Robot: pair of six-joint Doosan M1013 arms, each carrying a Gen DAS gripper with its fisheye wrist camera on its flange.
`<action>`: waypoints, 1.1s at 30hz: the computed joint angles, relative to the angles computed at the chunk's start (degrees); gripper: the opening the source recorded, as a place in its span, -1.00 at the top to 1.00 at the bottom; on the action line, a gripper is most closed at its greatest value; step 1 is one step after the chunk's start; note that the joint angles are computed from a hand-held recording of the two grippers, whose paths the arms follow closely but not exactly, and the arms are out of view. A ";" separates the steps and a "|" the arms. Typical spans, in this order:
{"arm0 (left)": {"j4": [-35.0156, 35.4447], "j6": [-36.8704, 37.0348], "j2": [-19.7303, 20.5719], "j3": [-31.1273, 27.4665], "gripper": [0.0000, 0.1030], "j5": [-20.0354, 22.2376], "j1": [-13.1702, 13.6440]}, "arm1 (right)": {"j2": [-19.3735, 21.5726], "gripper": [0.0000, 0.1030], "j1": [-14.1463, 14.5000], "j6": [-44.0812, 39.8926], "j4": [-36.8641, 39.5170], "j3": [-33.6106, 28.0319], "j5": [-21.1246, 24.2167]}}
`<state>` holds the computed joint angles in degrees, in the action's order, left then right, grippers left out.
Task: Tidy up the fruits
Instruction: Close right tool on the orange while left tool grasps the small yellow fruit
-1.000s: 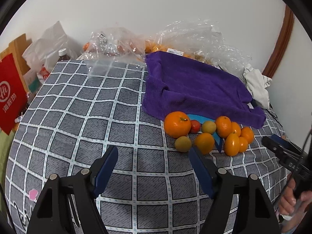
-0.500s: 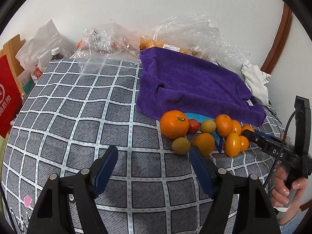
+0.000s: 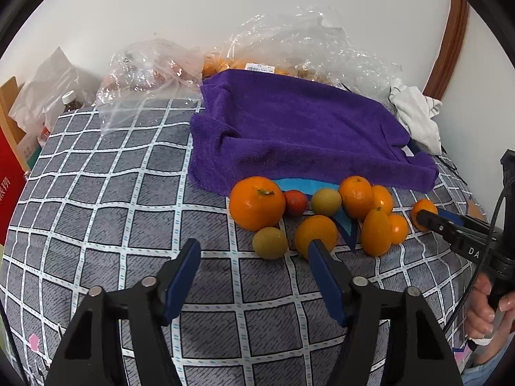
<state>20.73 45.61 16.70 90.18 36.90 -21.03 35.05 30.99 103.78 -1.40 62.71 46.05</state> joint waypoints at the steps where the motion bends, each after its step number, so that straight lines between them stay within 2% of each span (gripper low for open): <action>1: -0.11 0.24 0.13 -0.10 -0.15 0.19 -0.03 | -0.05 0.23 -0.10 -0.22 0.22 0.15 0.01; 6: -0.78 1.69 0.61 -0.48 0.24 0.80 -0.16 | -0.28 0.21 -0.25 -0.62 0.77 0.90 -1.11; 11: 0.00 1.20 1.25 -0.92 0.25 0.99 -0.28 | 0.11 0.18 -0.20 -0.66 0.43 0.74 -0.62; 16: 0.21 -0.25 1.53 -0.74 0.25 -0.01 -0.11 | -0.21 0.15 -0.08 0.46 -0.68 1.81 -2.81; 21: 3.36 -3.94 1.23 0.40 0.25 -1.93 -0.34 | -0.60 0.15 0.29 1.96 -2.92 2.83 -4.63; 24: 5.29 -4.89 1.41 0.19 0.25 -1.14 -0.73 | -0.55 0.15 0.32 2.16 -3.09 2.82 -4.56; 28: 3.60 -3.75 1.34 0.29 0.24 -1.95 -0.33 | -0.65 0.15 -0.04 1.30 -1.33 2.97 -4.68; 33: -2.13 -0.95 0.53 1.76 0.20 -6.43 1.08 | -0.94 0.15 -0.90 -0.68 3.28 3.50 -5.29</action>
<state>18.60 44.66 17.23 91.94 30.47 -19.96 34.11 30.09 103.10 1.87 66.21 40.76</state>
